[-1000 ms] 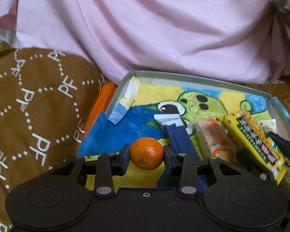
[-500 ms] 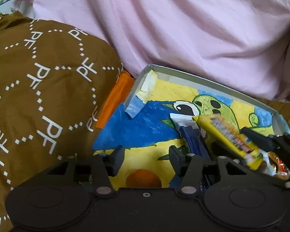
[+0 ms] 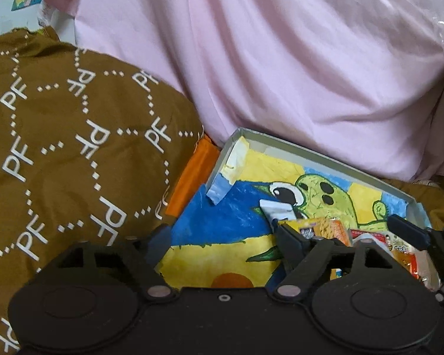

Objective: Organize snacks

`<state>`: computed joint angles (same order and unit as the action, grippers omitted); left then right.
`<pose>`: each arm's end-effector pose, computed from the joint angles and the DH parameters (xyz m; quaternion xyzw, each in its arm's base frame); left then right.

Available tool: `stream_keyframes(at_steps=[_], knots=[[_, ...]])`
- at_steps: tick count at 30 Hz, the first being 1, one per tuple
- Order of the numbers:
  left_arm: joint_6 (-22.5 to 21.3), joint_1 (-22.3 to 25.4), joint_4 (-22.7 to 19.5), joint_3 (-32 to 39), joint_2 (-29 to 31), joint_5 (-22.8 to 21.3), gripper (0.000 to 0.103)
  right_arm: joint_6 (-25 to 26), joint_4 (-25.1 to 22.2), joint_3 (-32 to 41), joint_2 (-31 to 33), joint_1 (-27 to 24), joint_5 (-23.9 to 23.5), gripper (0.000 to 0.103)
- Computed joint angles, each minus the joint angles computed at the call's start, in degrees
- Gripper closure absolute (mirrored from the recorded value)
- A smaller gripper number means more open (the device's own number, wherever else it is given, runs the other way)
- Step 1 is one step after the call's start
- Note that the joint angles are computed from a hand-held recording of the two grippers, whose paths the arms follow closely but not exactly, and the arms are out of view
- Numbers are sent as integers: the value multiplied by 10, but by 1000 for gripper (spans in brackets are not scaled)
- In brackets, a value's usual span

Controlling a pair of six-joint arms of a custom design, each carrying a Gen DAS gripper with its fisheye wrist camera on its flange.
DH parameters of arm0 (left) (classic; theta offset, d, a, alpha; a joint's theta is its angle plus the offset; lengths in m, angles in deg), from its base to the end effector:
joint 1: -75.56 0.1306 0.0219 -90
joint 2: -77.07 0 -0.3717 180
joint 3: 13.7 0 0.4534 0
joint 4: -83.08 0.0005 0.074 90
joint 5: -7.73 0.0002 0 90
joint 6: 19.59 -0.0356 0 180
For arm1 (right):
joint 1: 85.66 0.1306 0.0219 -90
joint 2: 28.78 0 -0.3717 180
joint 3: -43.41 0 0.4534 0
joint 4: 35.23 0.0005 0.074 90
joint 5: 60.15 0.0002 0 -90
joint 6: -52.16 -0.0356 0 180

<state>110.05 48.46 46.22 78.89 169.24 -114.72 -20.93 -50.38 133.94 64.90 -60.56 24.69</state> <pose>0.5185 -0.2444 0.4434 -0.2188 0.8383 -0.0296 0.4985 0.5443 0.2580 0.4421 -0.3149 0.7465 0.0782 0.5810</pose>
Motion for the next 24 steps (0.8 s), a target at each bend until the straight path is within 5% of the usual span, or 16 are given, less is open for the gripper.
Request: stream_keyframes(at_steps=[9,24], knots=[[6,-25,-1,-1,-27,-43,7,-44,14,-23,-45,-9,22,1],[11,-84,-51,-12,-82,-117,1,-72,-4,-76,-150,-16,20,0]])
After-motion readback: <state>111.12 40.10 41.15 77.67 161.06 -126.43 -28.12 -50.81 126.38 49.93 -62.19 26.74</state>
